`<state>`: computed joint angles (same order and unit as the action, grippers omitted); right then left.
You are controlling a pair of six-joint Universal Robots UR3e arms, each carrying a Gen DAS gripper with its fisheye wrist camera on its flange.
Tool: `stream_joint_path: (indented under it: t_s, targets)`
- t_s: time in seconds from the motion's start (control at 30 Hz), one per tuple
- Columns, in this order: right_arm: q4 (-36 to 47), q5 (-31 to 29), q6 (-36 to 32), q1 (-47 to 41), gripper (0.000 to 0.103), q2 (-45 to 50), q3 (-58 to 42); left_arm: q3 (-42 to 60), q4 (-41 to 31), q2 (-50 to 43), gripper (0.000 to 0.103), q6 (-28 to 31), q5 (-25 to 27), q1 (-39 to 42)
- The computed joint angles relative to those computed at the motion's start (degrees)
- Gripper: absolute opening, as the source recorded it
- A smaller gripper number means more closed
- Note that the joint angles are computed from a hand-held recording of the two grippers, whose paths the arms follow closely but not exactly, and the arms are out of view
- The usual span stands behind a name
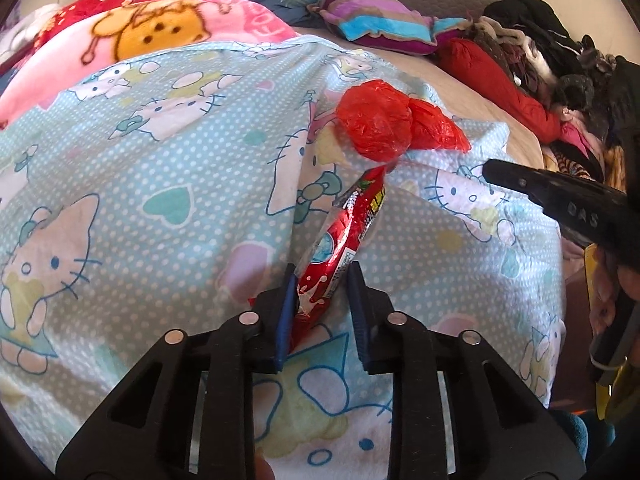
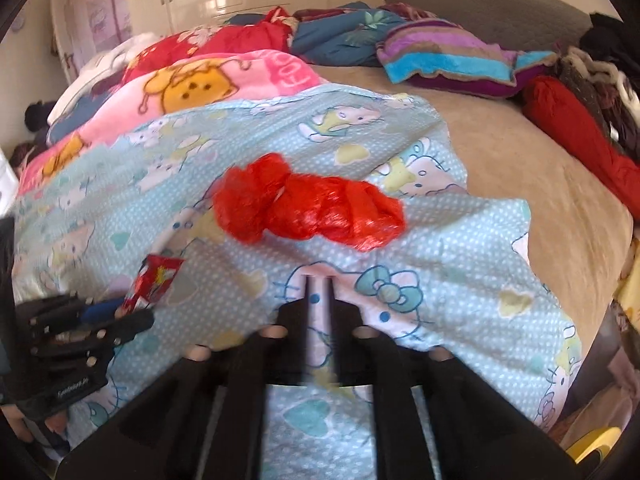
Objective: Collect trash
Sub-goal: 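Grasp the red candy stick packet with the left tool while the right tool grasps the red plastic bag, then carry the red packet and red plastic bag over the yellow bin with both tools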
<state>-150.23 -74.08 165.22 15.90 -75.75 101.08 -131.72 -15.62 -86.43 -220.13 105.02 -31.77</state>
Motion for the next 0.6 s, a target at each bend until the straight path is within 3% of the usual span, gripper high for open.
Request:
stream_joint_path:
  t_s: [0.03,0.07,0.2,0.33,0.37,0.43,0.6]
  targets:
    - [0.17,0.4,0.51,-0.32,0.046,0.56,-0.85,-0.22,-0.12,0.53,0.016,-0.33,0.13,-0.44]
    - [-0.2,1.25,1.57,-0.62,0.049,1.24,-1.94,-0.21,-0.36,0.81,0.015,-0.45,0.19,-0.66]
    - [0.96,4.28,3.98,0.08,0.057,5.96,-9.57,-0.11,-1.49,3.03,0.013,-1.23,0.13,-2.42]
    - [8.14,-0.37,6.09,4.04,0.06,15.18,-23.37,0.62,-2.77,5.46,0.012,-2.6,-0.39,-4.95]
    - [10.87,-1.69,6.69,4.66,0.052,17.25,-26.38,1.27,-3.38,5.69,0.012,-2.63,-0.15,-5.96]
    - [15.69,-1.25,7.15,4.78,0.024,19.76,-29.69,2.47,-4.15,5.59,0.012,-2.82,0.47,-7.68]
    - [6.95,2.77,6.63,3.05,0.018,12.14,-14.83,5.03,-3.31,4.08,0.012,-3.07,0.44,-9.89]
